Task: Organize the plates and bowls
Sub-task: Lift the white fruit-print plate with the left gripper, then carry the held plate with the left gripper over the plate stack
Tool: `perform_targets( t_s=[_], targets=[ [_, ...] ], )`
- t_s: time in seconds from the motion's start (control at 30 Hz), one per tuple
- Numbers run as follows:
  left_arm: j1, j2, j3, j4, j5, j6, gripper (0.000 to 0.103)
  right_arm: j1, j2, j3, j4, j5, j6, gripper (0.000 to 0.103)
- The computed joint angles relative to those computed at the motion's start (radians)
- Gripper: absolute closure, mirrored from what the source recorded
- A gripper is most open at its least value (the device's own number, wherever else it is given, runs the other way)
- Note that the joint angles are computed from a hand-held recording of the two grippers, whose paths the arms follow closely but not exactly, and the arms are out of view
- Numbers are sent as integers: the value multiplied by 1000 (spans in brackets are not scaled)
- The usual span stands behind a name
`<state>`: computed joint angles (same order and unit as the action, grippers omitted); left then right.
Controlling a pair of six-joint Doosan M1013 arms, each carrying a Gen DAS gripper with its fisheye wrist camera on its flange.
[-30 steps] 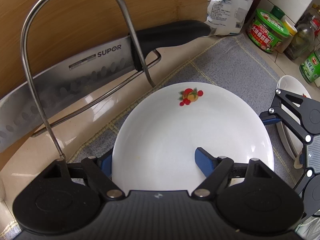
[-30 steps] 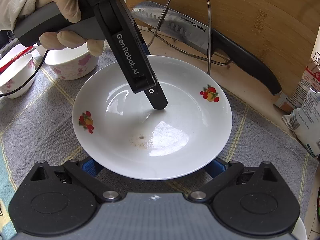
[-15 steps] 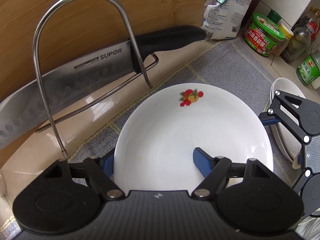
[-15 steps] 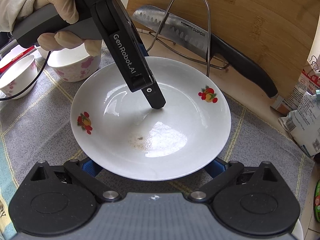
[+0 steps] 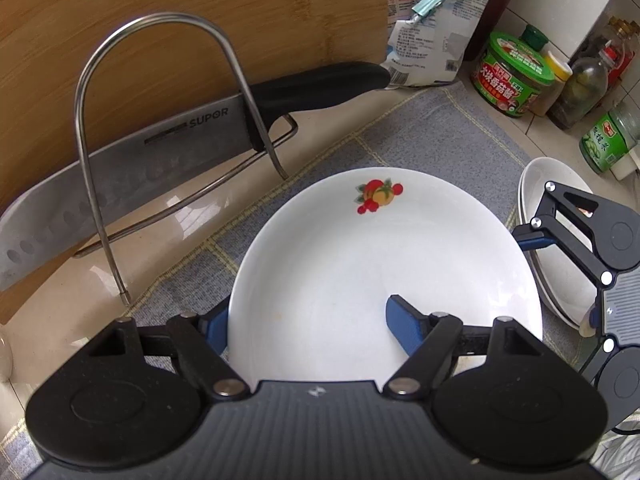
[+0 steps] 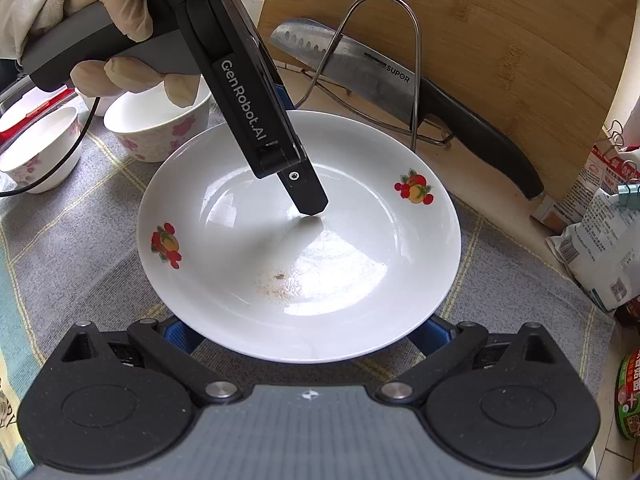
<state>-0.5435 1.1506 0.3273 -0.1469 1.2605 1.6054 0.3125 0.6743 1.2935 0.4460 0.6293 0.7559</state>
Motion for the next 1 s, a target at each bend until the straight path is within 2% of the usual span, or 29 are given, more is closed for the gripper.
perform_targets(
  t_s=[0.47,1.0],
  targets=[
    [-11,-65,103,-8,-70,21,26,-2,-41,47,12,-20,22,0],
    [-33,-89,127,-6,-98,59,26,-2,-98,122,-24,-90,77,0]
  ],
)
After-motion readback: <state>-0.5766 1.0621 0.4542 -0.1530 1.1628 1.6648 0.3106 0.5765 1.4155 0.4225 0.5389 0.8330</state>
